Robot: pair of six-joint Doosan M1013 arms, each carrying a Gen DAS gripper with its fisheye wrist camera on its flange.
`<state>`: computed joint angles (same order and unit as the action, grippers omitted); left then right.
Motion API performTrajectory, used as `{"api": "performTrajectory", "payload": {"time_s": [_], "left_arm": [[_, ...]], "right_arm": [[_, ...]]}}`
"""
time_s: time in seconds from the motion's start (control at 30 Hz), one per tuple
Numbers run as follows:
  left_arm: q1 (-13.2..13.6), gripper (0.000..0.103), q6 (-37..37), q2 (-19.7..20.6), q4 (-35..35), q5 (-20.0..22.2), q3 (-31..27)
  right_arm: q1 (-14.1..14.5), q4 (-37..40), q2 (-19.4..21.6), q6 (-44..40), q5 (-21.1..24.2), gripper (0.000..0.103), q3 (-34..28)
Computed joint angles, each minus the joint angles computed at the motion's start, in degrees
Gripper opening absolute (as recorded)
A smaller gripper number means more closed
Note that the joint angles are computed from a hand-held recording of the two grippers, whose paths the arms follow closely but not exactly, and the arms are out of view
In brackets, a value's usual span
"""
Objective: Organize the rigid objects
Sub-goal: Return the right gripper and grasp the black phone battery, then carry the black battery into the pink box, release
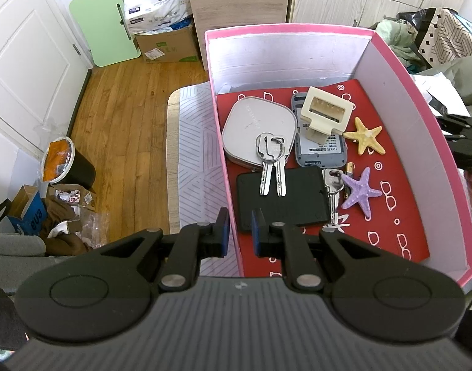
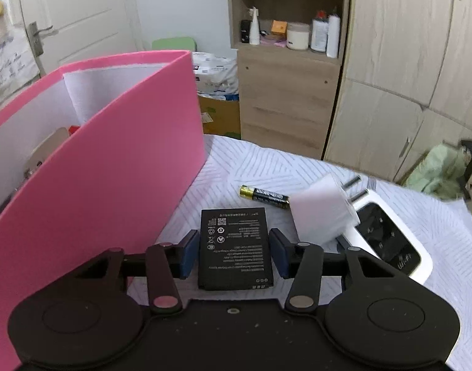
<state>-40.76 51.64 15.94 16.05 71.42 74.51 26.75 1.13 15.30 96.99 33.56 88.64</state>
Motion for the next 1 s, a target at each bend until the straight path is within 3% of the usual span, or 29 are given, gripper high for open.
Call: {"api": "performTrajectory", "payload": {"time_s": [0.4, 0.47, 0.57, 0.67, 0.77, 0.87, 1.0], "left_arm": [[0.1, 0.013, -0.5, -0.3, -0.3, -0.6, 0.4], [0.2, 0.013, -0.6, -0.4, -0.4, -0.8, 0.6], [0.3, 0.013, -0.6, -0.5, -0.7, -1.0, 0.6], [0.7, 0.013, -0.7, -0.6, -1.4, -1.2, 0.7], [1.0, 0.013, -0.5, -0.6, -2.4, -1.3, 0.6], [1.1, 0.013, -0.3, -0.6, -2.7, -1.1, 0.5], [1.0, 0.013, -0.4, -0.4, -2.6, -0.8, 0.2]], "right_arm": [[2.2, -6.3, -6.9, 1.8, -6.1, 0.054, 4.1], [2.0, -1.2, -8.1, -3.6, -7.4, 0.054, 4.2], [1.1, 14.7, -9.2, -20.2, -7.0, 0.054, 3.5], [0.2, 30.6, -8.6, -36.8, -0.5, 0.054, 1.0], [0.2, 37.4, -6.6, -45.4, 9.2, 0.054, -2.4], [0.9, 39.3, -3.3, -47.9, 19.0, 0.054, -6.7], [2.0, 38.1, 0.8, -48.2, 27.8, 0.054, -11.9]]}}
